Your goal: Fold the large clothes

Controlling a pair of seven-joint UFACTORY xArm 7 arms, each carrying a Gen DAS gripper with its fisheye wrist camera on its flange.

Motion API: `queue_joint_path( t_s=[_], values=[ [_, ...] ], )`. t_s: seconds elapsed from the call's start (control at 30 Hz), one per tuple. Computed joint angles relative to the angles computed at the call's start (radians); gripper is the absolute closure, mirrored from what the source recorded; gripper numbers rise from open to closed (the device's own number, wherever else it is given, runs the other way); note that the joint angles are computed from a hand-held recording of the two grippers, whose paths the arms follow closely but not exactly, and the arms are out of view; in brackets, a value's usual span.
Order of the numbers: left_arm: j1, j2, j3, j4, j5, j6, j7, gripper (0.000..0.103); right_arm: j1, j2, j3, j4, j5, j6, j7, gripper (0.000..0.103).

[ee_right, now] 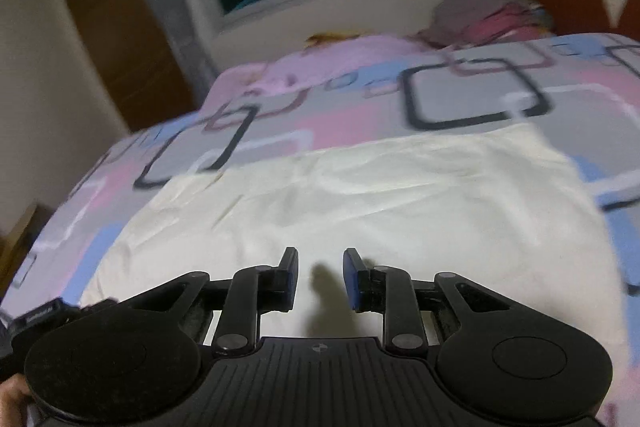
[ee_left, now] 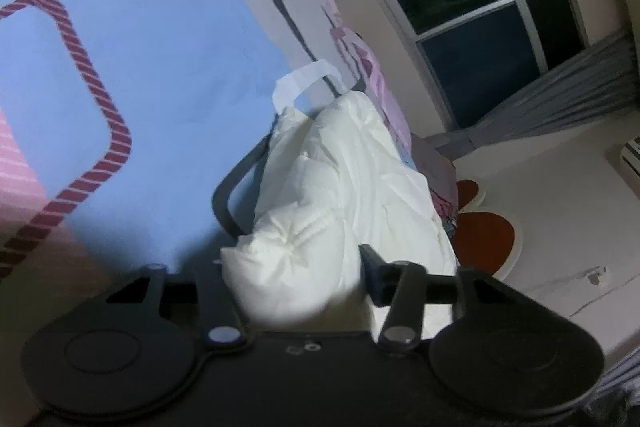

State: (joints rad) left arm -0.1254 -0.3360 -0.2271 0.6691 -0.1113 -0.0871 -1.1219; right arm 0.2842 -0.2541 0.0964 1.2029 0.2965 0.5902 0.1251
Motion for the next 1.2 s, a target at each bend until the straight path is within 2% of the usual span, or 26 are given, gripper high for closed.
queue_joint_path(
  t_s=[0.07,0.1,0.23,0.37,0.43,0.57,0.63,0.77,0.87,1.0,1.13,1.2],
  values=[
    [-0.014,-0.002,0.013,0.006,0.014,-0.004,0.025,0.072,-0.006,0.053,0.014,0.034,-0.029,0.041,0.033,0.085],
    [-0.018,-0.005,0.018,0.009,0.022,-0.006,0.04,0.073,-0.01,0.077,0.022,0.052,-0.048,0.066,0.055,0.09],
    [-0.019,-0.012,0.021,0.053,0.066,0.031,0.118,0.078,-0.017,0.108,0.023,0.044,-0.054,0.07,0.09,0.094],
    [0.025,-0.005,-0.024,0.123,0.118,0.101,0.154,0.078,-0.022,0.098,0.023,0.046,-0.068,0.082,0.114,0.093],
    [0.026,-0.002,-0.026,0.143,0.129,0.122,0.157,0.078,-0.013,0.044,0.008,0.01,-0.005,0.058,0.091,0.093],
    [0.06,-0.01,-0.062,0.173,0.181,0.153,0.139,0.078,-0.002,0.018,0.002,0.009,0.001,0.148,0.053,0.093],
    [0.072,-0.004,-0.081,0.2,0.215,0.169,0.136,0.078,-0.002,0.027,0.002,-0.01,0.007,0.144,0.038,0.093],
    [0.133,0.009,-0.166,0.293,0.343,0.233,0.095,0.078,0.01,0.04,-0.036,-0.029,0.121,0.136,-0.073,0.094],
    [0.173,0.062,-0.252,0.433,0.491,0.312,0.04,0.078,0.004,0.043,-0.084,-0.02,0.265,0.188,-0.19,0.094],
    [0.137,0.236,-0.346,0.702,0.684,0.456,0.042,0.078,-0.035,-0.042,-0.142,-0.073,0.407,0.176,-0.294,0.094],
    [-0.001,0.484,-0.392,0.984,0.846,0.584,0.039,0.078,-0.105,-0.095,-0.225,-0.1,0.458,0.193,-0.34,0.094],
    [-0.09,0.616,-0.394,1.125,0.865,0.634,0.086,0.078,-0.144,-0.107,-0.261,-0.103,0.467,0.218,-0.351,0.094]
  ],
)
